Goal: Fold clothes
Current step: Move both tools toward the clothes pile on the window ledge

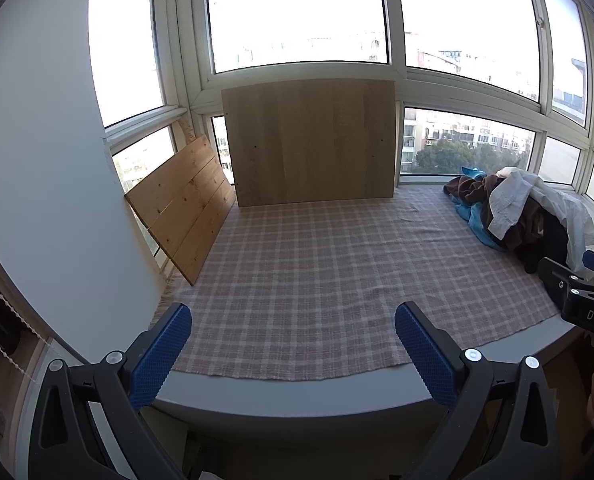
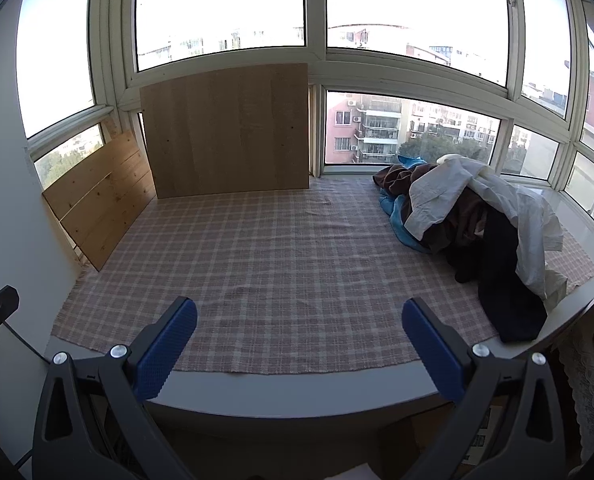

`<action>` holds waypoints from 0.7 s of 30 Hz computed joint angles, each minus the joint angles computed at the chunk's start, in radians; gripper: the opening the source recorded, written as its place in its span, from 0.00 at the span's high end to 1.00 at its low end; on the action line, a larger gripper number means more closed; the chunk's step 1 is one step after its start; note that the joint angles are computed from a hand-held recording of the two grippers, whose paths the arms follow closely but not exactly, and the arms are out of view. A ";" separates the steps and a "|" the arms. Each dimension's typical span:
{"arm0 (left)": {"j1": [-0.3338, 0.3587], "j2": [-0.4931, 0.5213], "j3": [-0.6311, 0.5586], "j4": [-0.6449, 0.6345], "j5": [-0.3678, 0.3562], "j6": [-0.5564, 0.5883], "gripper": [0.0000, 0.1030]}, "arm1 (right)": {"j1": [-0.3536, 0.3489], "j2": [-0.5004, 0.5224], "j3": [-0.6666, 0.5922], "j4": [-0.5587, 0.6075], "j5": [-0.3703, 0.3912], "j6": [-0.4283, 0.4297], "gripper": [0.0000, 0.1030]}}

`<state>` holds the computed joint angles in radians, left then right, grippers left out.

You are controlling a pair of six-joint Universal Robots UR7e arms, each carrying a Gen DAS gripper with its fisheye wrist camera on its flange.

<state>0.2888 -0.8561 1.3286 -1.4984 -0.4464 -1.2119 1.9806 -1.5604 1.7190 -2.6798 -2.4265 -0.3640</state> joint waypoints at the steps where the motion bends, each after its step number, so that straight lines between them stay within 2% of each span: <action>1: 0.001 0.001 -0.001 -0.002 0.000 0.002 0.00 | -0.001 0.000 0.000 -0.001 0.000 -0.001 0.00; 8: 0.000 0.013 -0.005 -0.040 -0.002 0.045 0.00 | -0.002 0.000 -0.003 -0.008 -0.010 0.001 0.00; 21: 0.009 0.053 -0.007 -0.243 -0.024 0.257 0.00 | -0.006 -0.007 -0.007 -0.039 -0.063 -0.005 0.00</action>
<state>0.2979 -0.8030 1.3216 -1.7414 -0.4701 -0.9552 1.9745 -1.5677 1.7123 -2.7187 -2.4891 -0.3693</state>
